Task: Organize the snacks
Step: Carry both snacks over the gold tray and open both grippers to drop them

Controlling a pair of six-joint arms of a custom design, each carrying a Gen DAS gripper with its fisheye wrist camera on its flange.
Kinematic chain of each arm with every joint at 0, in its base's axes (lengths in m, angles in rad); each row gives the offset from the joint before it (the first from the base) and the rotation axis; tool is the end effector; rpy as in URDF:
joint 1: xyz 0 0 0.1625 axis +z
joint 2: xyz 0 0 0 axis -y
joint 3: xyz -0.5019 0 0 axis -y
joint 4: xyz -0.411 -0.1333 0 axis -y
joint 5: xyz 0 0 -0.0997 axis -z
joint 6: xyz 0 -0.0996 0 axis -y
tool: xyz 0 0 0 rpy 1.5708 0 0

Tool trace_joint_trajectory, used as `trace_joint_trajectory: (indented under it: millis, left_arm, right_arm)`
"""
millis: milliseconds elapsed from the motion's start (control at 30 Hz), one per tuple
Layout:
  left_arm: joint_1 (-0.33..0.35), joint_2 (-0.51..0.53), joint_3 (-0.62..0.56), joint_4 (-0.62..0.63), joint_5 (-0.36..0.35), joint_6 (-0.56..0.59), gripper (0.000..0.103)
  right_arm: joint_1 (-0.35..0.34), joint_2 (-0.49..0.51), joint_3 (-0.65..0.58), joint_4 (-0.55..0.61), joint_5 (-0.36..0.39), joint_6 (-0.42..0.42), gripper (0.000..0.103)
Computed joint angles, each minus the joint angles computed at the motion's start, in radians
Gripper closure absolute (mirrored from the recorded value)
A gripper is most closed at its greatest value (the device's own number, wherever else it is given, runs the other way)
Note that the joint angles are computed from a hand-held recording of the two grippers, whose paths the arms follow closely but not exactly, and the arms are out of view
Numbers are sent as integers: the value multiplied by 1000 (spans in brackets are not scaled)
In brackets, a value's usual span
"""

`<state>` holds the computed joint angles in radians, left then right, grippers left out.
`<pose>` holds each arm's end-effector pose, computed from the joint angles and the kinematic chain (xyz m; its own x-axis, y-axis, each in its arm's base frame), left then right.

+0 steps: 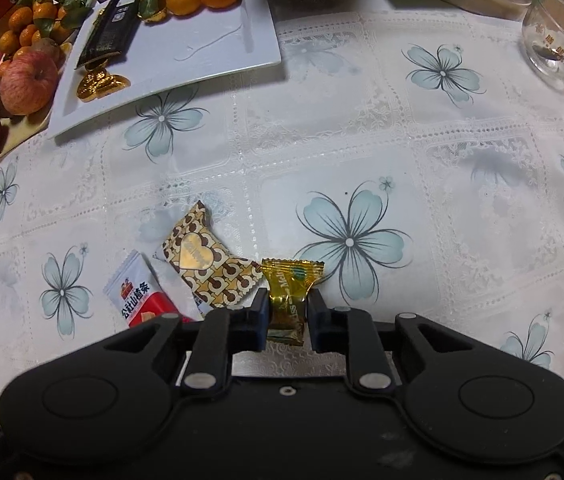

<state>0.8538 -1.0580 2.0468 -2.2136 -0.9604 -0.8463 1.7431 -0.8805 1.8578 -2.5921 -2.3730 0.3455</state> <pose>-0.2102 -0.5309 0.1459 -0.7876 -0.0770 -0.6113 0.0428 0.9829 -0.1790 0.1726 -0.6319 0.1440 -0.7075 0.2505 0.6609 0.0726 0.9559 -0.2846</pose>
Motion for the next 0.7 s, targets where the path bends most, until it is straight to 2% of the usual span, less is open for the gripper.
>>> trace_joint_trajectory:
  millis: [267,400,533,700]
  left_arm:
    - [-37,-36,51,-18,34,14,57]
    - [-74,-72,105,-45,48,25,57]
    - [-116,-128,171,-89,13,-5,57]
    - [-179,-166,225,-50,-55,-51,57]
  right_arm:
    - [44,-77,79,-51,61,-44,82]
    - [79,-127,156,-141,69,-77,82]
    - [112,-169,258,-229,43,-96,82]
    - [137,-222,374,-242,48,-71,82]
